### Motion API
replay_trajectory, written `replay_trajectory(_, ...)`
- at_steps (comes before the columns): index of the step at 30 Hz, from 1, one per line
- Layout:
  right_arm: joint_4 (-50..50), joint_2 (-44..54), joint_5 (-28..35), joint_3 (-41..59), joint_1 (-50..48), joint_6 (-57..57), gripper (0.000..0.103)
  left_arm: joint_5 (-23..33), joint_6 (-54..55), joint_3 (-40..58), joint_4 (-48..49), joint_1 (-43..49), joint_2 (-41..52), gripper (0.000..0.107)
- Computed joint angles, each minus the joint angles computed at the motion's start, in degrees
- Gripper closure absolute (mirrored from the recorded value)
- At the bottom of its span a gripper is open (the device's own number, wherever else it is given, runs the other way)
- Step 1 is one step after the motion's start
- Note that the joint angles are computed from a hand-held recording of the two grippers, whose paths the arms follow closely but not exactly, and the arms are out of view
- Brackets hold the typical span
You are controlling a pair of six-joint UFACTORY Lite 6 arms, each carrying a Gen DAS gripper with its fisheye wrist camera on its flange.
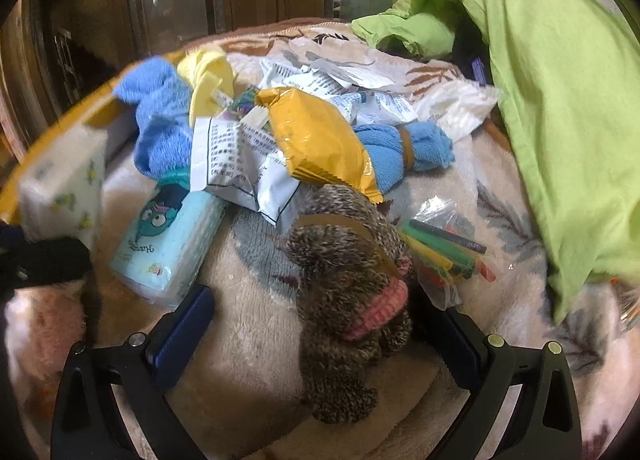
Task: Organize soft objects
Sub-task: 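Grasp the lemon-print tissue pack with the left tool while the right tool grasps the brown knit plush, then carry both items over the white tray and open both tools to drop them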
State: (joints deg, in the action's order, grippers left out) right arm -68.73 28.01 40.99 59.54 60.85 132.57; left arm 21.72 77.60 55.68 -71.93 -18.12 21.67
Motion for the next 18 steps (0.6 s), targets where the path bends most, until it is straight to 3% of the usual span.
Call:
replay_trajectory(3, -1.46, -7.56, 2.22, -5.52, 3.12, 5.91, 0.001, 1.16, 1.59, -0.12, -1.56, 0.75, -0.42, 0.066)
replay_trajectory(6, -1.83, -16.41, 12.58, -9.13, 7.74, 7.95, 0.001, 3.36, 2.14, 0.27, -2.16, 2.04, -0.32, 0.066)
replay_trajectory(7, -0.56, -19.03, 12.02, -9.06, 6.62, 3.86, 0.001, 4.05, 1.92, 0.61, -2.13, 2.50, -0.13, 0.066)
replay_trajectory(9, 3.71, -23.01, 3.92, -8.90, 0.07, -5.65, 0.001, 5.39, 2.49, 0.81, -2.87, 3.61, -0.28, 0.066)
replay_trajectory(10, 4.93, -24.11, -0.55, -9.45, -3.14, -7.32, 0.008, 5.88, 2.59, 0.89, -3.03, 4.00, -0.30, 0.066)
replay_trajectory(11, 6.67, -24.53, -4.96, -9.98, -5.93, -8.63, 0.027, 6.21, 2.58, 0.93, -3.09, 4.29, -0.36, 0.066)
replay_trajectory(13, 13.49, -21.68, -6.58, -8.86, -7.02, -11.95, 0.049, 6.40, 3.02, 0.68, -3.46, 4.61, -0.83, 0.066)
replay_trajectory(16, 12.69, -20.68, -6.55, -9.80, -5.19, -7.05, 0.049, 6.76, 3.82, 0.35, -3.55, 4.48, -1.35, 0.066)
replay_trajectory(18, 15.51, -17.69, -6.00, -7.53, -4.95, -11.48, 0.051, 6.29, 4.53, -0.43, -3.74, 4.24, -2.25, 0.066)
